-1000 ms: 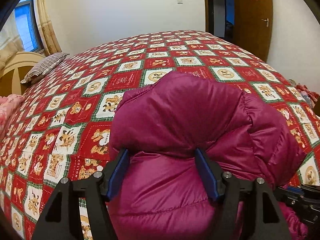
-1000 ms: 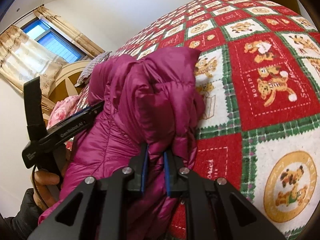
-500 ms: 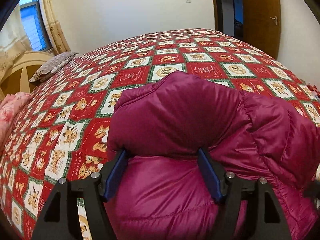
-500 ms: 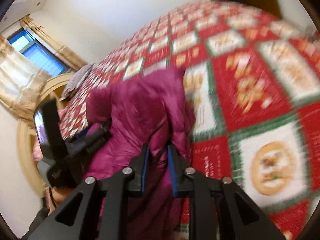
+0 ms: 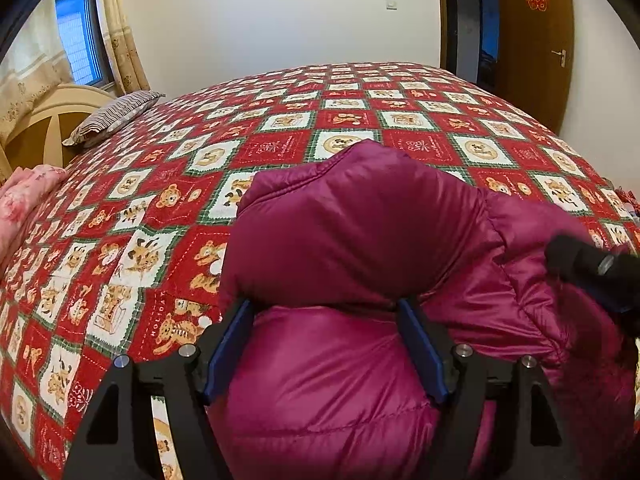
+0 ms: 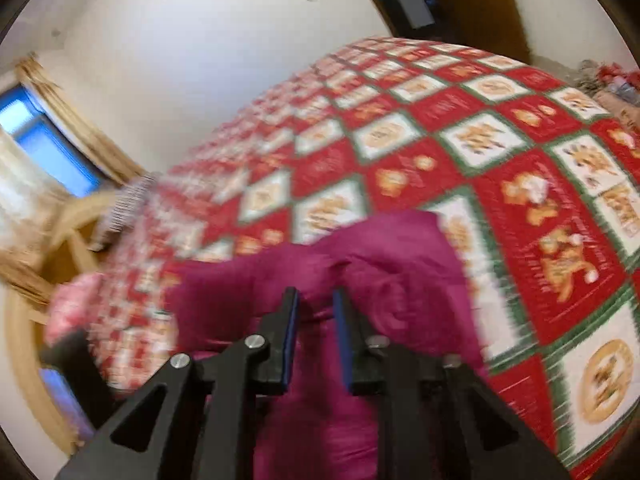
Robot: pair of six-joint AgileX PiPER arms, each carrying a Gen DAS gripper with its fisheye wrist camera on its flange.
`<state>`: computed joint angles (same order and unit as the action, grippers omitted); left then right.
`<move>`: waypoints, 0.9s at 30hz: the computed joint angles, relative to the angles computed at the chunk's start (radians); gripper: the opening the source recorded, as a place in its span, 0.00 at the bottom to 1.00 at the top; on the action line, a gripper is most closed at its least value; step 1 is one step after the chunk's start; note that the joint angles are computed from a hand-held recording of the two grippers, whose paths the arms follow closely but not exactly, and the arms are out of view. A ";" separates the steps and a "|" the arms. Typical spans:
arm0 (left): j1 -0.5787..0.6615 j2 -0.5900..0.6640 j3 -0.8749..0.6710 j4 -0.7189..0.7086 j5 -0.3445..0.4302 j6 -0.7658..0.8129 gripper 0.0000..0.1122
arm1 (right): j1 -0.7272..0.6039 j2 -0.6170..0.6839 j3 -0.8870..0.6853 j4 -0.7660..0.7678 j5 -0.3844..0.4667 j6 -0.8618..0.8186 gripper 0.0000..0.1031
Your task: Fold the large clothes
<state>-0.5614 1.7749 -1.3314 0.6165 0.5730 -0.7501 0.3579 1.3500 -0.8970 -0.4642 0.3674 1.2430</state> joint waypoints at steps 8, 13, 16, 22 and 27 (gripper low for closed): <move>0.069 -0.020 -0.031 -0.292 -0.021 0.275 0.69 | 0.123 0.071 0.024 -0.409 0.204 0.207 0.01; 0.104 0.032 -0.194 -0.280 0.069 0.252 0.71 | 0.046 0.045 0.084 -0.320 0.069 0.156 0.00; 0.088 0.171 -0.390 -0.215 0.198 0.273 0.79 | 0.050 0.049 0.078 -0.309 0.065 0.156 0.00; 0.029 0.297 -0.472 -0.024 0.282 0.158 0.82 | 0.032 0.030 0.102 -0.282 0.013 0.142 0.00; 0.039 0.310 -0.460 -0.016 0.254 0.139 0.82 | -0.014 0.026 0.123 -0.199 -0.063 0.072 0.00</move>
<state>-0.5224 2.0849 -1.7911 0.6009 0.8270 -0.6112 0.3434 1.3761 -0.7739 -0.6631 0.3043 1.3148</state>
